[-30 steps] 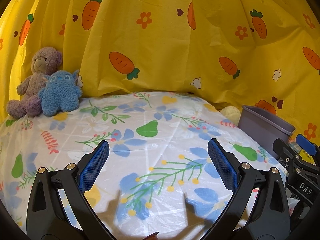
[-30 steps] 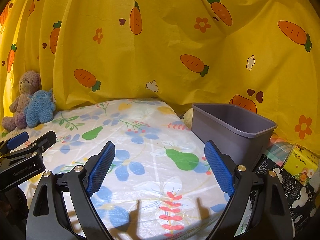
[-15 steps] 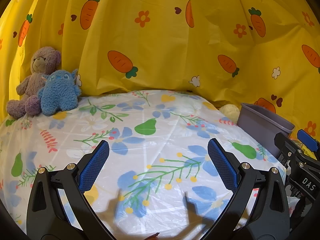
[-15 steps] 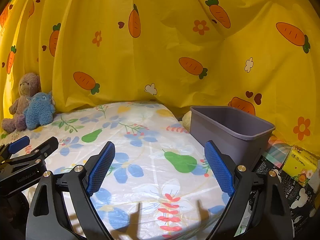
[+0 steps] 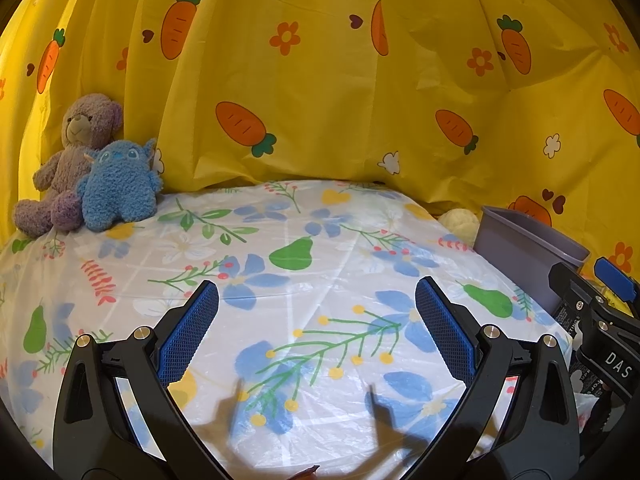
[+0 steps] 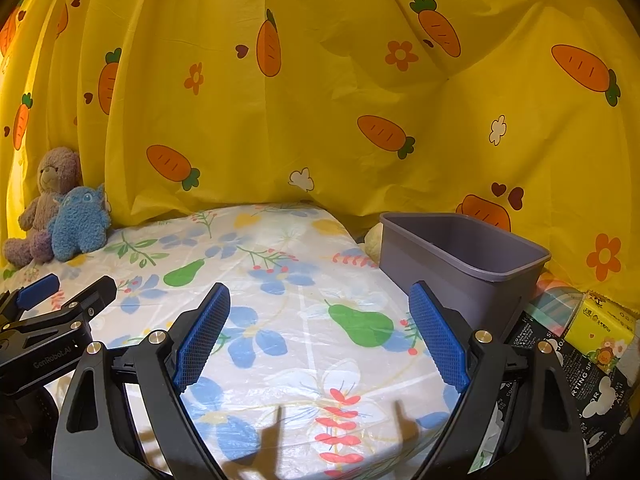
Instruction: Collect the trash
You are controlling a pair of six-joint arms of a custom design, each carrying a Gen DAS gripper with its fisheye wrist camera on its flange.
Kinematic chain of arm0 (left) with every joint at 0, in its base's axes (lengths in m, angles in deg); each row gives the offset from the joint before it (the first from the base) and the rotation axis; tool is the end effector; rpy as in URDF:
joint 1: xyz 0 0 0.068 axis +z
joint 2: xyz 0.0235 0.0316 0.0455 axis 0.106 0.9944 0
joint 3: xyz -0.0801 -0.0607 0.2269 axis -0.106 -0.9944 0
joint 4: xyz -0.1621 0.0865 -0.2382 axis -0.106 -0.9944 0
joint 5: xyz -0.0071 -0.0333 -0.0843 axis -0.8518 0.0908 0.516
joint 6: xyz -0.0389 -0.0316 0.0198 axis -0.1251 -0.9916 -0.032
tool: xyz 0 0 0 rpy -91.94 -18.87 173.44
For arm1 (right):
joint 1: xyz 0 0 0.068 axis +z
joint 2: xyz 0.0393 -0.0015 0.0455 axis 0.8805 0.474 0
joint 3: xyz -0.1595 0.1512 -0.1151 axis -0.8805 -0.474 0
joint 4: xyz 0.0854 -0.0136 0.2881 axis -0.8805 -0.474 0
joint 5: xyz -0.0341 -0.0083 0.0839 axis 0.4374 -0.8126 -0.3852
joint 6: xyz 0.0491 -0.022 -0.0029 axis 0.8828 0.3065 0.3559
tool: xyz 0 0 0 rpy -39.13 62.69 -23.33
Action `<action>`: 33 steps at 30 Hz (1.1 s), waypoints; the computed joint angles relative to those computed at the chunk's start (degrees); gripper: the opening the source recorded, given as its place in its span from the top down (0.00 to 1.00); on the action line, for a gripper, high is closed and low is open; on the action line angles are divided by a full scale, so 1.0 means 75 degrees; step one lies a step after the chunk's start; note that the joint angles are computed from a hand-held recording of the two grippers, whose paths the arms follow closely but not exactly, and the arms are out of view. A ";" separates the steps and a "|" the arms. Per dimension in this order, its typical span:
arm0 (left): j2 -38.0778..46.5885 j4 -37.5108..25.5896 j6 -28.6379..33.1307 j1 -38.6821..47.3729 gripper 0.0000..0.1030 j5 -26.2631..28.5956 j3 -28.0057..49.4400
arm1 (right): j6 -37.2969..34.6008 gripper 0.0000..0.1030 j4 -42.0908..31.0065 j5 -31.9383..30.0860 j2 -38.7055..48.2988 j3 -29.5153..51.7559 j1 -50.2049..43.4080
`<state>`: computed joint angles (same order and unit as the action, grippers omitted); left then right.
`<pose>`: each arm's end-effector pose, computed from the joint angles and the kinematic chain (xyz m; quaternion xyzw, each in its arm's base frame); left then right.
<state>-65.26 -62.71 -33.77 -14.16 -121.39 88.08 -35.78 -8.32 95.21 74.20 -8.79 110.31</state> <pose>0.1305 -0.0272 0.2259 -0.1529 0.8293 0.0642 0.5337 0.1720 0.1698 0.2233 -0.1321 0.8137 0.0915 0.5587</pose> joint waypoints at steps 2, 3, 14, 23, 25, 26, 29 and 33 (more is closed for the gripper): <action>-0.0008 -0.0002 0.0013 -0.0008 0.06 -0.0004 -0.0004 | 0.0001 0.15 0.0008 0.0001 0.0001 -0.0007 0.0001; -0.0009 0.0002 0.0014 -0.0020 0.06 -0.0012 -0.0006 | -0.0003 0.15 0.0012 0.0002 0.0003 -0.0009 -0.0001; 0.0076 0.0067 0.0042 0.0019 0.06 0.0050 0.0025 | -0.0016 0.15 -0.0027 -0.0061 0.0065 0.0090 -0.0079; 0.0163 0.0196 0.0096 0.0089 0.06 0.0094 0.0046 | -0.0019 0.15 -0.0019 -0.0087 0.0098 0.0117 -0.0108; 0.0187 0.0220 0.0109 0.0091 0.06 0.0095 0.0048 | -0.0024 0.15 -0.0009 -0.0105 0.0101 0.0115 -0.0116; 0.0185 0.0210 0.0097 0.0082 0.06 0.0089 0.0052 | -0.0020 0.15 -0.0015 -0.0079 0.0111 0.0122 -0.0105; 0.0192 0.0220 0.0100 0.0052 0.06 0.0064 0.0059 | -0.0025 0.15 -0.0005 -0.0103 0.0098 0.0112 -0.0119; 0.0227 0.0230 0.0090 0.0030 0.06 0.0046 0.0077 | -0.0045 0.15 0.0016 -0.0130 0.0128 0.0131 -0.0146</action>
<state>-63.56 -60.99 -33.09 -13.93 -121.05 88.66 -36.11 -8.20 94.24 75.16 -7.81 109.22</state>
